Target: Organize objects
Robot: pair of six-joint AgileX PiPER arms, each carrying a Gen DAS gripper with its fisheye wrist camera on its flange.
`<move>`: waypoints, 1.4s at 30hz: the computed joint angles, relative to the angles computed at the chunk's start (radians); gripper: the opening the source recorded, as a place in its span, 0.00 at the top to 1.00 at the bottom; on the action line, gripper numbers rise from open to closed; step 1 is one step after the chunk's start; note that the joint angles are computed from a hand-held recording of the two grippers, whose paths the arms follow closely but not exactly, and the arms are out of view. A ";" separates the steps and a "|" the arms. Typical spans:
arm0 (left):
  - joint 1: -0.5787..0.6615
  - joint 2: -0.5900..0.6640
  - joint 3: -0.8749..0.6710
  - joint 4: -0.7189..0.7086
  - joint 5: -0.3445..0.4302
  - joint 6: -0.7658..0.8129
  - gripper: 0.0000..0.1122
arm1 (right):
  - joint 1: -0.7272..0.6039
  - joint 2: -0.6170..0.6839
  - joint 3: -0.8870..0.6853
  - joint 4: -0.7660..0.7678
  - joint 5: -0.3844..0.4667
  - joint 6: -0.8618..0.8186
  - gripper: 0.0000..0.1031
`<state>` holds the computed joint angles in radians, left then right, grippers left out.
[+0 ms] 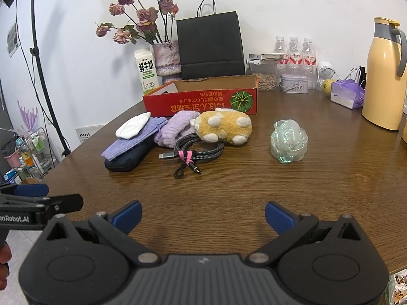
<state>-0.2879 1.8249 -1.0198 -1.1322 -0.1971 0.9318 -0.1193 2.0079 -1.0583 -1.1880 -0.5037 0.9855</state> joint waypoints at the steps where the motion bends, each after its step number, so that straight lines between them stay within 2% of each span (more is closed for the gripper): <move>1: -0.001 0.000 0.000 -0.003 -0.001 0.002 0.08 | 0.000 0.000 0.000 -0.002 0.000 0.002 0.00; 22: -0.002 0.000 0.004 0.015 -0.001 -0.020 0.08 | 0.000 -0.001 0.003 0.004 0.003 -0.006 0.00; 42: -0.001 0.009 -0.013 -0.039 0.010 0.040 0.08 | 0.002 -0.004 -0.003 0.005 0.012 -0.003 0.00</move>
